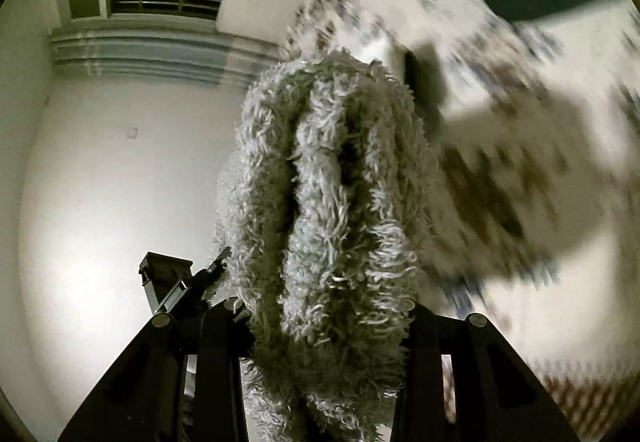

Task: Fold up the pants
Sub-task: 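Lift the folded pants with both grippers and carry them onto the clothes stack, then open both grippers and withdraw them from the stacked pants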

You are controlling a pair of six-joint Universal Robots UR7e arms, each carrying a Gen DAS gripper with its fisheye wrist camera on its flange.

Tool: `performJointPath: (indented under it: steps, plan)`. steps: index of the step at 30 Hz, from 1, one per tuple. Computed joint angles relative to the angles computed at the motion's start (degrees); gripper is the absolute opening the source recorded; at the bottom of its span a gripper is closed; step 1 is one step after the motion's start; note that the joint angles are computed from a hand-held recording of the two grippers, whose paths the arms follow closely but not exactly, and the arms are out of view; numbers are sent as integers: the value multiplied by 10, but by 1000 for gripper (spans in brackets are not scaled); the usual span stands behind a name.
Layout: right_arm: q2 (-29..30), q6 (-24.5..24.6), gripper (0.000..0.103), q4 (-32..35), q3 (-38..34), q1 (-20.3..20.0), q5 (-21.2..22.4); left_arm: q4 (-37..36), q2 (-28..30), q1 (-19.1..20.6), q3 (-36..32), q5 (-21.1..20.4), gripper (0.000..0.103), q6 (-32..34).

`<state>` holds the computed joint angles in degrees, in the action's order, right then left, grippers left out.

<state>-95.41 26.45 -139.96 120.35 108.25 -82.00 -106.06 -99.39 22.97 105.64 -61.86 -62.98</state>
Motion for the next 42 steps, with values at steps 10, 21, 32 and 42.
performJointPath:
  steps: [10, 21, 32, 42]
  plan:
    - [375, 19, 38, -66, -330, -12, -14, -46, 222, 269, -279, -71, 33, 284]
    - [507, 0, 52, 59, -474, -37, -112, 37, 299, 365, -346, -75, 38, 345]
    - [499, -30, 103, 171, -497, 91, -462, 166, 244, 233, -296, 176, 93, 301]
    - [428, 114, 103, 238, -421, 219, -638, 353, 183, 85, -270, 256, 93, 126]
